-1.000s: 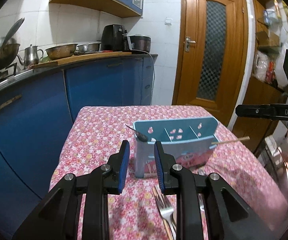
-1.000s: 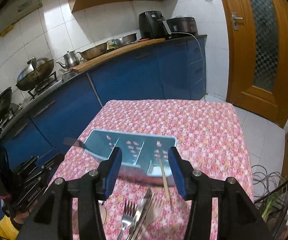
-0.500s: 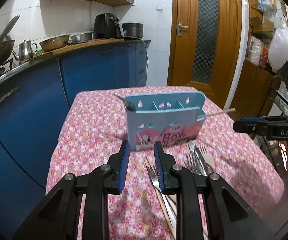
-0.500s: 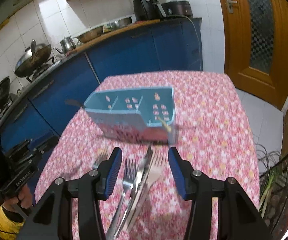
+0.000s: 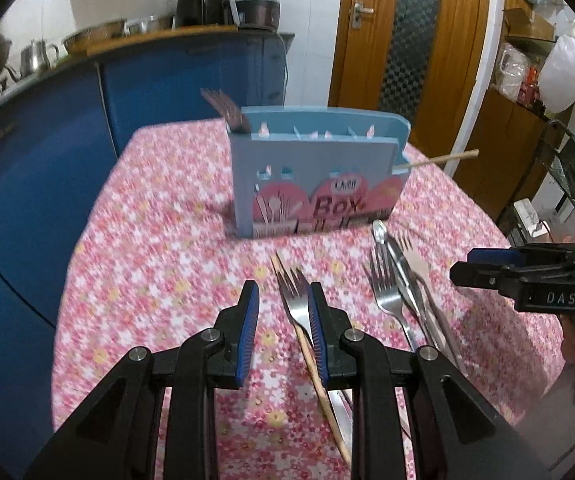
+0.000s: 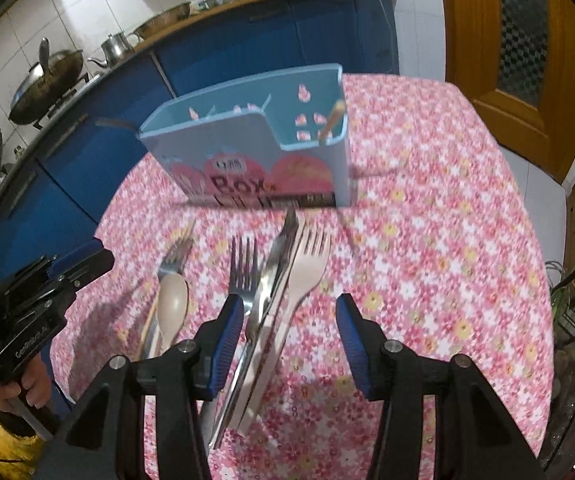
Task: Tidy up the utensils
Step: 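Move both tools back down to the remaining utensils, then grasp the white plastic fork with right tool while left tool grasps the white plastic spoon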
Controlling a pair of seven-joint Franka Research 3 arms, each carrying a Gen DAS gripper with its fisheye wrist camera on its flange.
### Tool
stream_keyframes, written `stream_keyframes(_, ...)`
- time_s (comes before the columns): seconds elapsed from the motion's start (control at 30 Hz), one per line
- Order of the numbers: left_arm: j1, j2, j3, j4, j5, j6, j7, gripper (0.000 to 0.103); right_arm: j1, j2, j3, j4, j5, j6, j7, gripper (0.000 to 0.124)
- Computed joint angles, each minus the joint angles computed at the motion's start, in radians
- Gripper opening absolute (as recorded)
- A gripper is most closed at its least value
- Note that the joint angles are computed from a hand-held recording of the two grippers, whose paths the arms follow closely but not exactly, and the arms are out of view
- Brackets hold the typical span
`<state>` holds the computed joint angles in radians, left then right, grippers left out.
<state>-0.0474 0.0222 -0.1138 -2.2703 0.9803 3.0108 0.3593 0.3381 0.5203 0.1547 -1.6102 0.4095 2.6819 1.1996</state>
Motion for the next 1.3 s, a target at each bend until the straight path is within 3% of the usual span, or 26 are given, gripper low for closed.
stream_keyframes(0.2, 0.004, 0.054, -0.014, -0.009, -0.297, 0.03, 0.248, 0.024, 0.024, 0.043, -0.027, 0.044, -0.052, -0.048, 0.043, 0.044)
stream_keyframes(0.47, -0.014, 0.073, -0.011, -0.02, -0.459, 0.047, 0.377, 0.024, 0.041, 0.086, -0.042, 0.096, -0.104, -0.086, 0.088, 0.035)
stream_keyframes(0.6, 0.016, 0.072, -0.071, -0.039, -0.667, 0.072, 0.554, 0.024, 0.044, 0.09, -0.044, 0.102, -0.119, -0.086, 0.097, 0.03)
stream_keyframes(0.73, -0.018, 0.071, -0.043, -0.04, -0.672, 0.079, 0.553, 0.024, 0.029, 0.118, -0.027, 0.146, -0.097, -0.12, 0.101, 0.012)
stream_keyframes(0.93, -0.034, 0.062, -0.036, -0.041, -0.683, 0.071, 0.558, 0.024, 0.023, 0.118, -0.023, 0.147, -0.08, -0.119, 0.096, 0.01)
stream_keyframes(1.1, -0.023, 0.029, -0.08, -0.068, -0.827, 0.055, 0.67, 0.024, 0.022, 0.074, -0.03, 0.087, -0.076, -0.091, 0.098, 0.008)
stream_keyframes(1.3, -0.062, 0.012, -0.088, -0.078, -0.893, 0.036, 0.727, 0.024, 0.001, -0.002, -0.036, -0.022, -0.07, -0.056, 0.088, 0.008)
